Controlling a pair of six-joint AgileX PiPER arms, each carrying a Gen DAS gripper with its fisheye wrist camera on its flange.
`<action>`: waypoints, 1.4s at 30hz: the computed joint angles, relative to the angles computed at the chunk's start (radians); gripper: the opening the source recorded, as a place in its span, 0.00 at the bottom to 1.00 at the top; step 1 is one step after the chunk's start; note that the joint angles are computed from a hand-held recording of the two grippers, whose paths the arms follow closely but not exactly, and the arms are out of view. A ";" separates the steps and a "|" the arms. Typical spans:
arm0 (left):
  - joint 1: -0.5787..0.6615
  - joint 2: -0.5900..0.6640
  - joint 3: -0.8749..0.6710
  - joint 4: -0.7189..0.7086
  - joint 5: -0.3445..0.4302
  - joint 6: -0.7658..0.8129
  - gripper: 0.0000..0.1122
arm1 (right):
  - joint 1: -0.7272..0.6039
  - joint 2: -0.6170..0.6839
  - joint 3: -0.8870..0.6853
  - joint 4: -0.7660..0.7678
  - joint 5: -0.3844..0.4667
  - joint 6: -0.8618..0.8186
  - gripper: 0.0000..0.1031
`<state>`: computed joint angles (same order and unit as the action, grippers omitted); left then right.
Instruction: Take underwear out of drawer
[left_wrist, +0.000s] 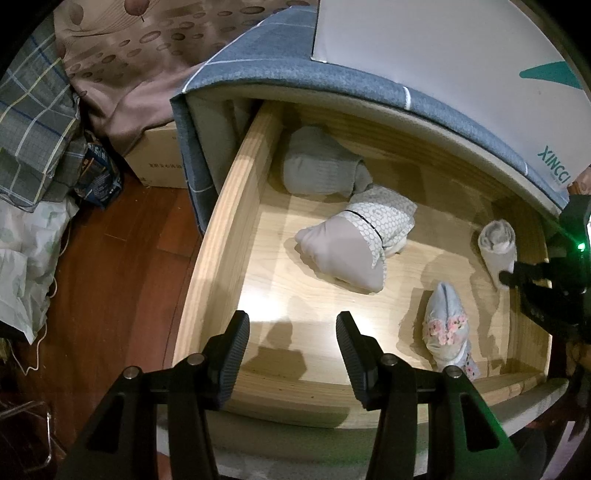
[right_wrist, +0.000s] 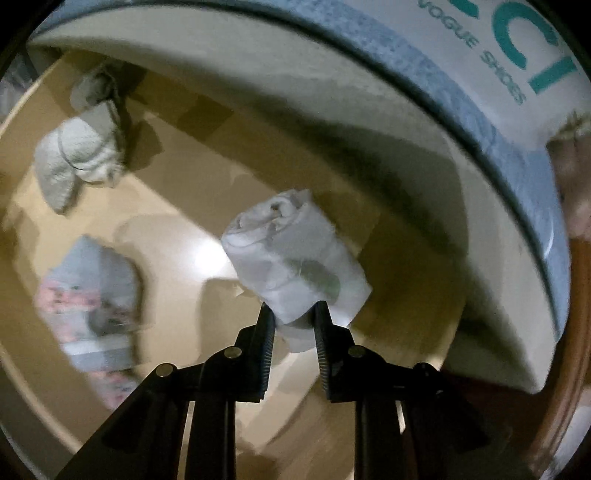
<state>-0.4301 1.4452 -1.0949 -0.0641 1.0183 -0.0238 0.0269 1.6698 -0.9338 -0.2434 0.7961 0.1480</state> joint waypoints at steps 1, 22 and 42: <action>0.000 -0.003 0.001 0.000 0.001 0.000 0.44 | -0.011 0.002 -0.011 0.048 0.018 -0.020 0.18; 0.004 -0.013 0.008 -0.007 -0.010 -0.002 0.44 | -0.109 -0.181 0.097 0.402 0.143 -0.005 0.29; -0.003 -0.006 0.002 0.002 0.003 -0.011 0.44 | -0.047 -0.054 -0.074 0.257 0.131 -0.220 0.74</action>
